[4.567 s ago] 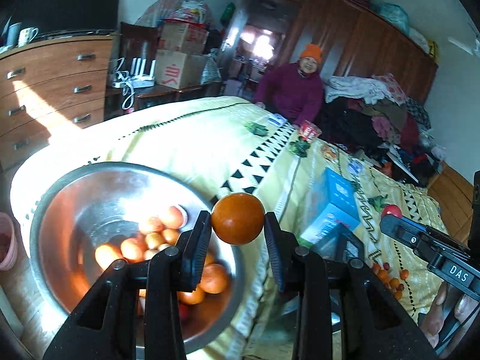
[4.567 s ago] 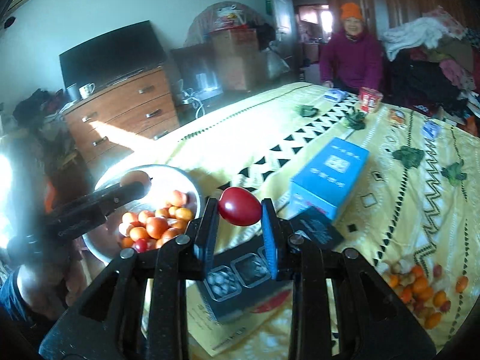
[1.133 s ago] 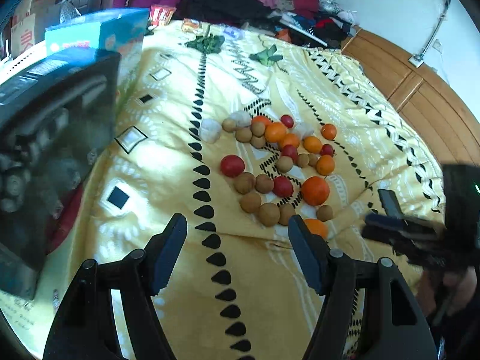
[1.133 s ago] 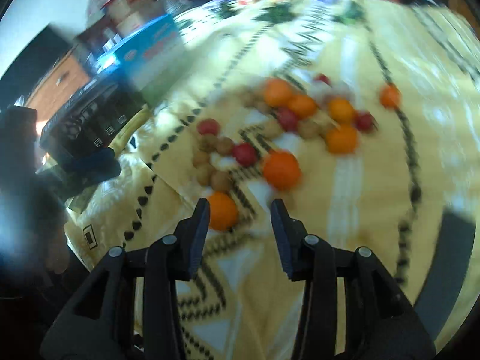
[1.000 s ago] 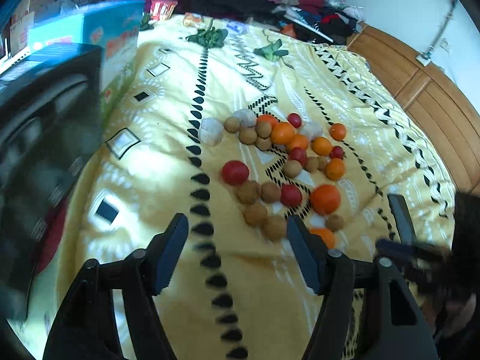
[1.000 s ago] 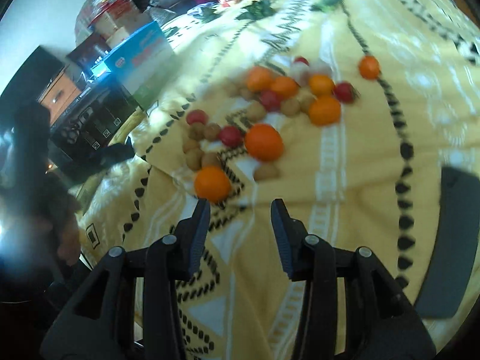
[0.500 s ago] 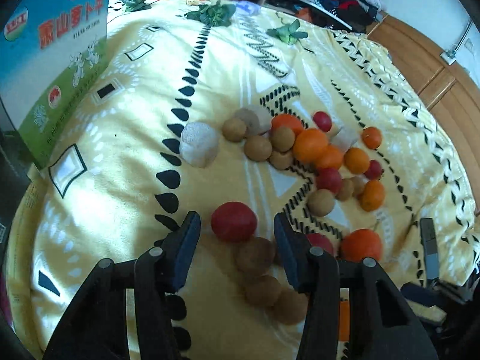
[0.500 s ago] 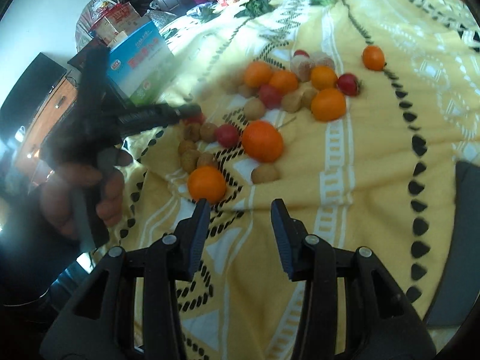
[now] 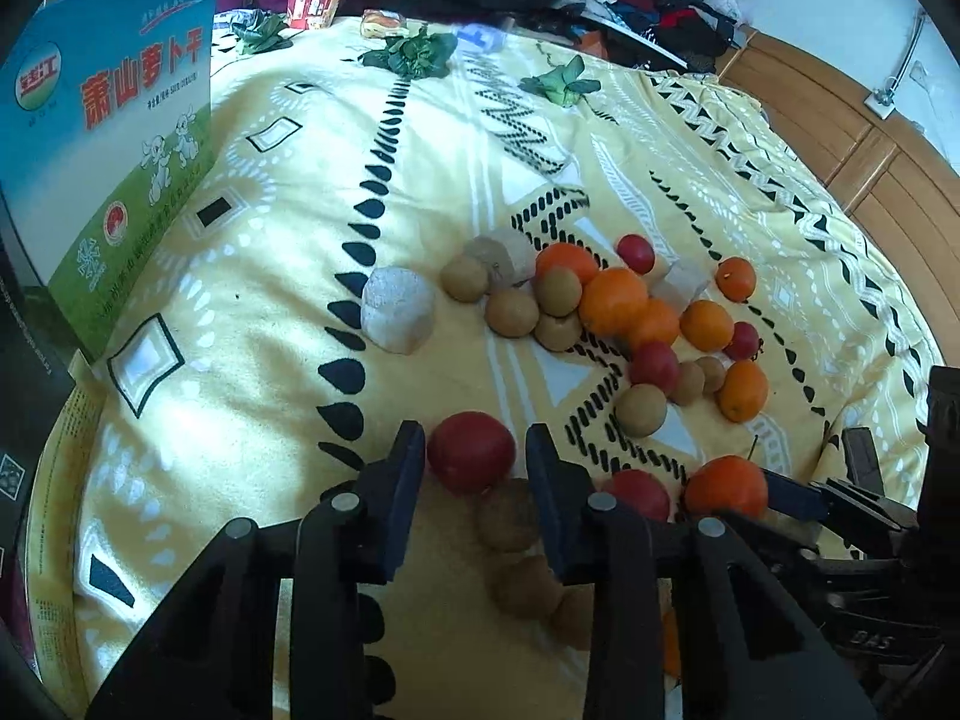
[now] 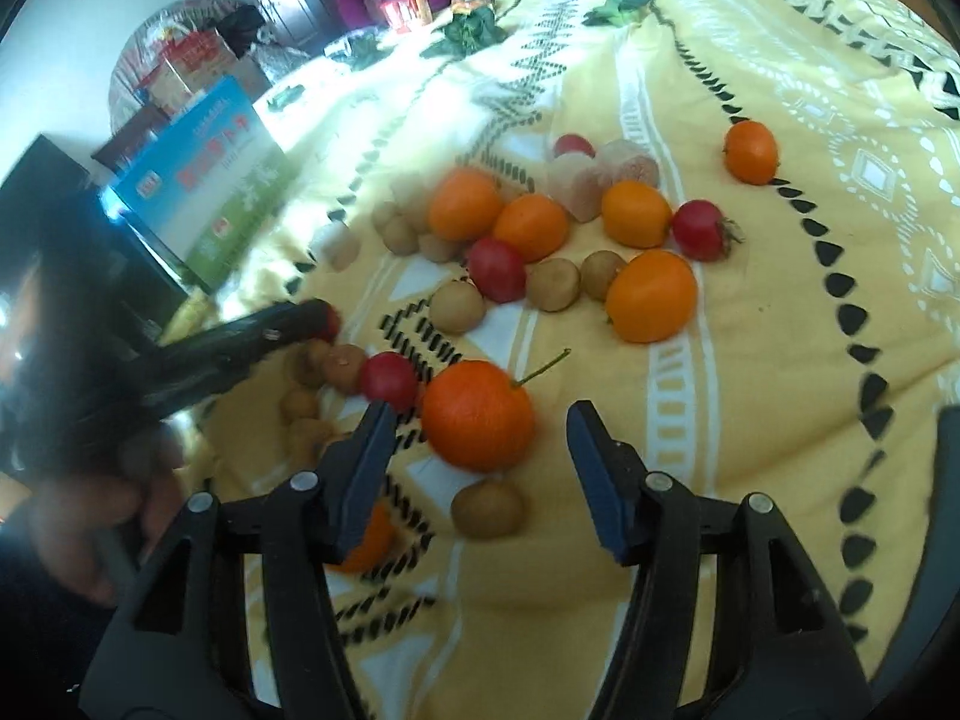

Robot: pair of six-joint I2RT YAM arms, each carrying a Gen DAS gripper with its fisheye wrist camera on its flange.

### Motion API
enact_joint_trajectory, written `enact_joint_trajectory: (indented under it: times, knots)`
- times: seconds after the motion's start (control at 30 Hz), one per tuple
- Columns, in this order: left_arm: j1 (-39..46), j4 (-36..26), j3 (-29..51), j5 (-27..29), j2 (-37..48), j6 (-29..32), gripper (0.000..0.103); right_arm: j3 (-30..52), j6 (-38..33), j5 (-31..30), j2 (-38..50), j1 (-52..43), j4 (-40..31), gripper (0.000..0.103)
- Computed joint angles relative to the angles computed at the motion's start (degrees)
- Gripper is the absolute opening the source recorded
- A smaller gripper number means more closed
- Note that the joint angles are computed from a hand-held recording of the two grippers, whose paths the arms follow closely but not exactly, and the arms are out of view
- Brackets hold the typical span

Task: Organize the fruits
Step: 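Close the left tool on a red tomato while the right tool grasps a stemmed orange, then carry the tomato with the left tool and the orange with the right tool over the bowl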

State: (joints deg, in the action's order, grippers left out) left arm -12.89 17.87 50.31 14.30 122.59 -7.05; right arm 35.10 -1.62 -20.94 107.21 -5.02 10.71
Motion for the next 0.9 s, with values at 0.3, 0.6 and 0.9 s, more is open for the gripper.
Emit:
enact_joint_trajectory:
  times: [0.3,0.6,0.9]
  knots:
    - [-0.60,2.42,0.75,0.04,2.63,-0.32,0.042,0.20,-1.53,3.04,1.25,1.52,0.83,0.047]
    - [-0.72,4.19,-3.07,-1.60,-0.60,0.58,0.030,-1.76,-0.84,3.33,-0.21,2.32,2.77,0.042]
    - [1.80,5.80,-11.37,-0.57,-13.46,0.28,0.030,-5.62,-0.53,3.22,-10.19,2.77,1.81,0.042]
